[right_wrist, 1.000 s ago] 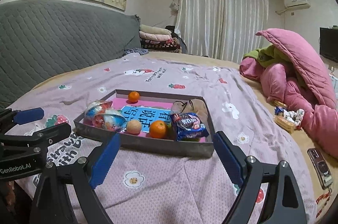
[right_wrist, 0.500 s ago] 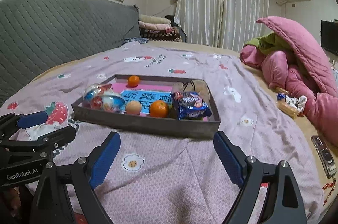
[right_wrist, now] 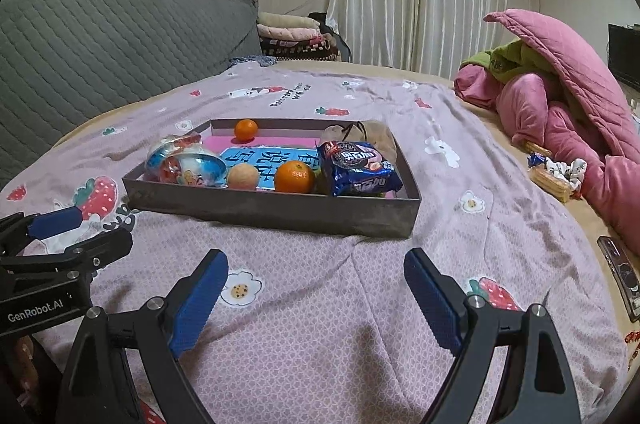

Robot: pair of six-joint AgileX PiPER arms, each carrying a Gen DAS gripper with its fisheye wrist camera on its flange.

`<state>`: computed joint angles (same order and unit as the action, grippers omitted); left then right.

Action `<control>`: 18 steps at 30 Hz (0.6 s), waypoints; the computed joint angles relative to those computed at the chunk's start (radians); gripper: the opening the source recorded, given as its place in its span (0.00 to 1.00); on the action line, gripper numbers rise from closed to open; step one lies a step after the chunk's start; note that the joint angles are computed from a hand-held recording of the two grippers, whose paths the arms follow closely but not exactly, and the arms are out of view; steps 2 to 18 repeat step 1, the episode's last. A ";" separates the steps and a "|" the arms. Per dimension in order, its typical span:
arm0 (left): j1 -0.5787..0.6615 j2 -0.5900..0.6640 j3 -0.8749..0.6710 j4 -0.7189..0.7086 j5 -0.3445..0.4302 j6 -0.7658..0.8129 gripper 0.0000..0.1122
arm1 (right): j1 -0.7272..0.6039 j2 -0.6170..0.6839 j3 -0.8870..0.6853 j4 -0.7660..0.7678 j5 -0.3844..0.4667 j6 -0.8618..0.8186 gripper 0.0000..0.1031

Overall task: Organize objects
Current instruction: 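Withdraw both open tools away from the tray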

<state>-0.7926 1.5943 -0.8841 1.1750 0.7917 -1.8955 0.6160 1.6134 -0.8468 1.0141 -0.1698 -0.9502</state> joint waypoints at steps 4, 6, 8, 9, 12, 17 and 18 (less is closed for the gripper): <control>-0.001 -0.002 0.004 0.007 -0.004 -0.007 0.70 | 0.000 0.002 -0.001 0.000 0.002 0.001 0.87; -0.001 -0.002 0.004 0.007 -0.004 -0.007 0.70 | 0.000 0.002 -0.001 0.000 0.002 0.001 0.87; -0.001 -0.002 0.004 0.007 -0.004 -0.007 0.70 | 0.000 0.002 -0.001 0.000 0.002 0.001 0.87; -0.001 -0.002 0.004 0.007 -0.004 -0.007 0.70 | 0.000 0.002 -0.001 0.000 0.002 0.001 0.87; -0.001 -0.002 0.004 0.007 -0.004 -0.007 0.70 | 0.000 0.002 -0.001 0.000 0.002 0.001 0.87; -0.001 -0.002 0.004 0.007 -0.004 -0.007 0.70 | 0.000 0.002 -0.001 0.000 0.002 0.001 0.87; -0.001 -0.002 0.004 0.007 -0.004 -0.007 0.70 | 0.000 0.002 -0.001 0.000 0.002 0.001 0.87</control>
